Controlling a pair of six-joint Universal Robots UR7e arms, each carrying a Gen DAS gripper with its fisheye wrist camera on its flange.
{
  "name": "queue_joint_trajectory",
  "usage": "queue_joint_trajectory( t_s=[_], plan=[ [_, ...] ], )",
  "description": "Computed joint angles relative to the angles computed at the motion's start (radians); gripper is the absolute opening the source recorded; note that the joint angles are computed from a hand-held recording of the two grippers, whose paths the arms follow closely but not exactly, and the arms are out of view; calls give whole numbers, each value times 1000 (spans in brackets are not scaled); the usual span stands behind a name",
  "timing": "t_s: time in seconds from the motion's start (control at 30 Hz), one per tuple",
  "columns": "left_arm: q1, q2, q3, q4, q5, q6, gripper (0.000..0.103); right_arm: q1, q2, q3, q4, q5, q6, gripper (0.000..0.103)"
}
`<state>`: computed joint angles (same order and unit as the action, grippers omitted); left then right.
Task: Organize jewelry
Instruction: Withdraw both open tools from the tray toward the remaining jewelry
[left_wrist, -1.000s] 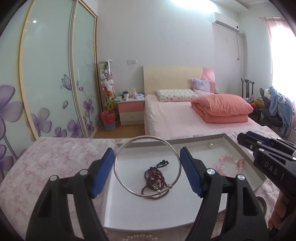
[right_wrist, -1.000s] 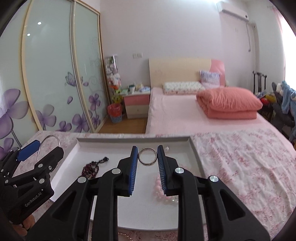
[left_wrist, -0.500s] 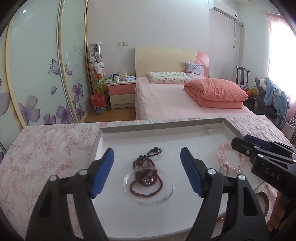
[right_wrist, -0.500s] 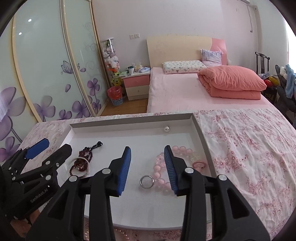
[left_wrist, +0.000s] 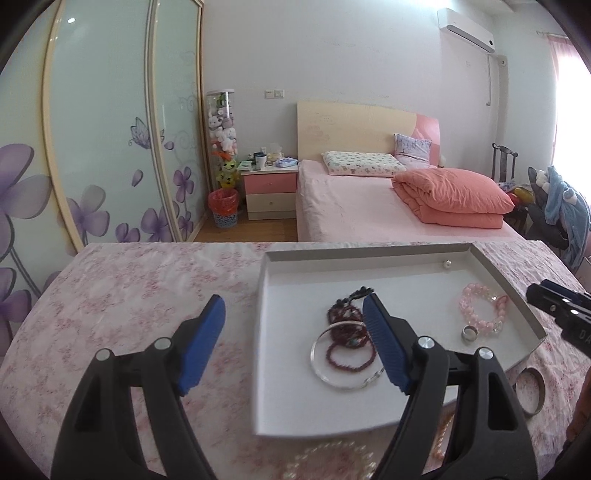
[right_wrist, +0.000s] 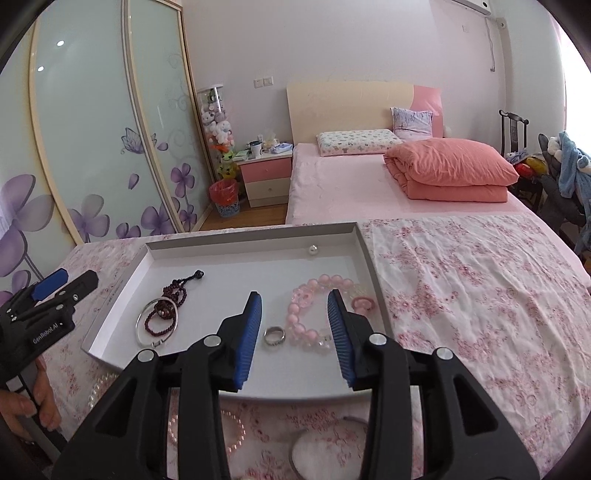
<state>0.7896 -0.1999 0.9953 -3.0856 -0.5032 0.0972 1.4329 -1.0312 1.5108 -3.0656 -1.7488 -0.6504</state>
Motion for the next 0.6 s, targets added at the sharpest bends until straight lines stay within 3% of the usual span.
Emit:
queue_joint_trajectory(
  t_s=[0.27, 0.47, 0.6],
  plan=[
    [-31, -158, 308, -83, 38, -51, 84, -30, -80, 103, 5, -57, -13, 39],
    [-44, -257, 490, -11, 33, -156, 91, -59, -126, 166, 48, -109, -19, 49],
    [-46, -293, 546, 21, 19, -206, 94, -65, -142, 204, 59, -131, -42, 56]
  ],
)
